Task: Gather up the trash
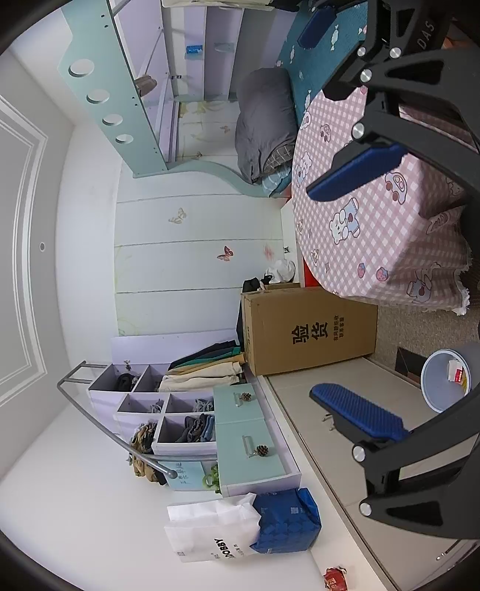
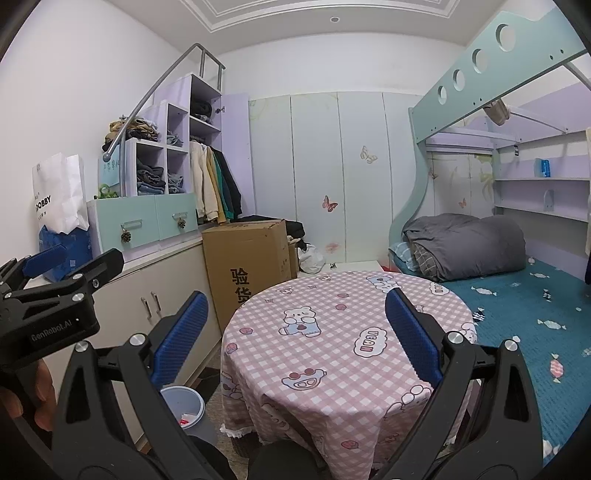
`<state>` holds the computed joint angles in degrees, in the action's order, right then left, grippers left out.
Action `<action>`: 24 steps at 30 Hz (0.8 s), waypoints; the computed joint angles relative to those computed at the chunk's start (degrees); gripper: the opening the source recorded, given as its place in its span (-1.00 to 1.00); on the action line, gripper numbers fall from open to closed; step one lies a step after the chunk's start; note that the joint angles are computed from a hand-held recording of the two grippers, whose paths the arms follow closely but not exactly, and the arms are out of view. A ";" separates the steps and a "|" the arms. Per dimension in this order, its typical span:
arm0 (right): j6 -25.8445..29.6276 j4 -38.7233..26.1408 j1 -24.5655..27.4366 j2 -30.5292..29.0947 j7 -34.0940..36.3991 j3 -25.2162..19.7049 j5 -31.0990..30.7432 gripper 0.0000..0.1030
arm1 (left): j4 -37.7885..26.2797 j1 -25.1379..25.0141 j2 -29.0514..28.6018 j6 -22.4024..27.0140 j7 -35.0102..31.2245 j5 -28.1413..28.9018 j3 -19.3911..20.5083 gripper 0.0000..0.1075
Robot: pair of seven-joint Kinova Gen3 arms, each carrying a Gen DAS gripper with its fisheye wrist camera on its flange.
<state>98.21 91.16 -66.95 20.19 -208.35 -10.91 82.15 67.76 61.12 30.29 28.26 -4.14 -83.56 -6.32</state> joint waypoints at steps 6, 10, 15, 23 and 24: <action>0.00 -0.15 -0.14 -0.09 0.42 -0.06 -0.05 0.84 | 0.16 -0.02 -0.19 0.53 -0.39 0.29 0.16 0.80; -0.12 0.11 -0.08 -0.32 0.36 -0.22 -0.17 0.84 | 0.29 -0.27 -0.32 0.43 -0.49 0.42 0.29 0.80; -0.46 0.57 0.23 -0.66 0.40 -0.40 -0.13 0.84 | 0.51 -0.37 -0.42 0.48 -0.44 0.37 0.33 0.80; -0.99 1.10 0.47 -0.91 0.03 -0.70 -0.17 0.84 | 0.41 -0.28 -0.30 0.93 -0.48 0.44 0.42 0.80; -1.01 1.12 0.49 -0.90 0.01 -0.73 -0.19 0.84 | 0.41 -0.31 -0.32 0.95 -0.58 0.55 0.47 0.80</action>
<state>97.20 92.28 -66.46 19.29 -208.34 -11.64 81.96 68.16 60.81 29.97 29.21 -4.72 -83.01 -5.85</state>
